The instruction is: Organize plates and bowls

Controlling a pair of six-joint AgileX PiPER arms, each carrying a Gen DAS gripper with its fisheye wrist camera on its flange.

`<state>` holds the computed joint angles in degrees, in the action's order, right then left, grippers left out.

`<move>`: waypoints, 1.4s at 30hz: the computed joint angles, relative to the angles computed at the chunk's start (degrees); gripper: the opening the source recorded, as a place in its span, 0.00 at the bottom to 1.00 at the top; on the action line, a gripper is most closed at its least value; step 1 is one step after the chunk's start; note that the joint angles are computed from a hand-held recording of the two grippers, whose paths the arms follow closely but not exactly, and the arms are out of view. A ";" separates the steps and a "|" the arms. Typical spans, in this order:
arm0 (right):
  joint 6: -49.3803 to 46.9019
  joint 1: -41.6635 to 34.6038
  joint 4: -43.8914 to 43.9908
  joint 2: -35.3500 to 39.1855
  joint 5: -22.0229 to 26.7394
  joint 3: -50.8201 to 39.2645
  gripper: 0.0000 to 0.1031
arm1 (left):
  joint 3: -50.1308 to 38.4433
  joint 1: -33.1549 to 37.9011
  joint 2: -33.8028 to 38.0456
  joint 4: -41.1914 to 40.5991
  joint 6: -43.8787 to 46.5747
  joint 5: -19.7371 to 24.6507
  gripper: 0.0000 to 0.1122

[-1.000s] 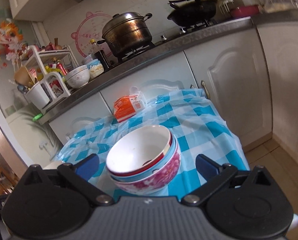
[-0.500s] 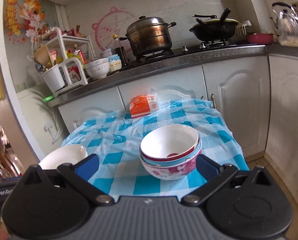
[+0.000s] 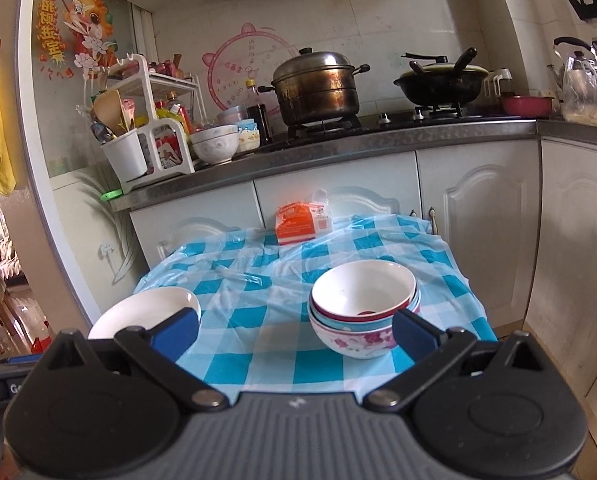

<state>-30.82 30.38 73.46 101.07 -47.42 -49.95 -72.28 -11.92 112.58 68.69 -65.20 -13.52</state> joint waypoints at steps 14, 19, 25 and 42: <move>-2.61 3.70 2.59 0.03 -2.40 -0.69 0.99 | 2.87 0.84 -2.09 -3.62 3.07 -0.55 0.92; -2.56 4.26 2.42 0.16 -3.25 -0.42 0.99 | 3.38 0.74 -2.38 -4.63 4.42 -0.50 0.92; -1.64 4.34 1.63 0.25 -3.94 0.06 0.99 | 2.94 0.66 -2.11 -3.29 3.18 0.16 0.92; 2.08 3.29 -1.60 0.48 -2.04 1.46 0.99 | 1.95 -0.33 -1.24 -1.14 1.25 2.10 0.92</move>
<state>-28.74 33.66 71.86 101.55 -49.46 -48.49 -70.33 -12.25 111.34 67.55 -63.96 -11.43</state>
